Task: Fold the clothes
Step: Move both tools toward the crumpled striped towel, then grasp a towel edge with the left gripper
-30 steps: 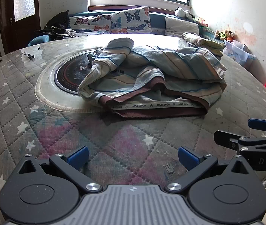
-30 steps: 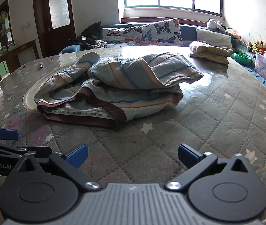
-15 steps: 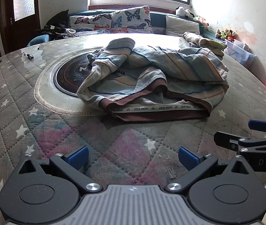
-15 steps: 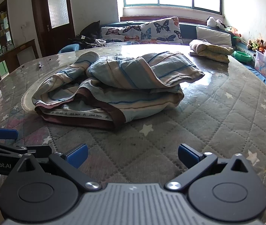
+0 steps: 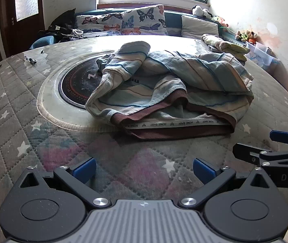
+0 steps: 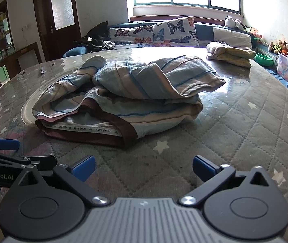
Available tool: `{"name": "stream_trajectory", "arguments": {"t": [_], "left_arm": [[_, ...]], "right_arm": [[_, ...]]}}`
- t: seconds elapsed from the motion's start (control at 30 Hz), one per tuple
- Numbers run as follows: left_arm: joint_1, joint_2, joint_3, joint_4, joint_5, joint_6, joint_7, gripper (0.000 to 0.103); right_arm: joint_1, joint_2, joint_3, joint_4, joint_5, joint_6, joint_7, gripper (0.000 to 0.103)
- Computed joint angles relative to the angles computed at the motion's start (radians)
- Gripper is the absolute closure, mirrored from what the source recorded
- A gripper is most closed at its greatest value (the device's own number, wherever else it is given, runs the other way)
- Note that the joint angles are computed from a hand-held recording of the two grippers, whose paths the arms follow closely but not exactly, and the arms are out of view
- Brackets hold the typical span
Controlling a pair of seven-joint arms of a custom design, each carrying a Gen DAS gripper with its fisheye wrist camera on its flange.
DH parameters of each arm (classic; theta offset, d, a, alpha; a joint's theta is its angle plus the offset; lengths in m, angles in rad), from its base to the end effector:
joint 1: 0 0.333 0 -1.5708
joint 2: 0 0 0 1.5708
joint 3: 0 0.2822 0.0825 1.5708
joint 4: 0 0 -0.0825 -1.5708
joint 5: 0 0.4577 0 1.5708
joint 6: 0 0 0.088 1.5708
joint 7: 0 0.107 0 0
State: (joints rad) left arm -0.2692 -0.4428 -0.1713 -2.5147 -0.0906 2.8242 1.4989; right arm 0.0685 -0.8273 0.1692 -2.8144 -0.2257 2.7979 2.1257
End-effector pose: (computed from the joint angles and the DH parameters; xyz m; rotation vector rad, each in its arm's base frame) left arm 0.4836 -0.2232 0.4546 -1.5451 2.1086 -0.8740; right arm 0.4265 0.1059 0.4587 -1.5972 1.8331 -0.7350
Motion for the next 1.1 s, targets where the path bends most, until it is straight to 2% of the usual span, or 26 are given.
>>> {"name": "stream_trajectory", "arguments": {"t": [0.4,0.77,0.93,1.1], "left_arm": [[0.021,0.058,-0.003,0.063,0.017,-0.012,0.0,0.0],[0.067,0.138,-0.014,0.159,0.067,0.018,-0.009,0.0],[0.103,0.208,-0.029,0.232,0.127,0.034,-0.042,0.0],[0.154,0.315,-0.052,0.345,0.273,0.008,-0.158,0.001]], "right_arm": [[-0.002,0.075,-0.012,0.052,0.005,0.014,-0.021,0.0],[-0.036,0.155,-0.016,0.123,-0.002,0.029,-0.016,0.0],[-0.049,0.202,-0.02,0.165,-0.016,0.04,-0.02,0.0],[-0.076,0.252,-0.012,0.212,-0.048,0.048,-0.011,0.004]]}}
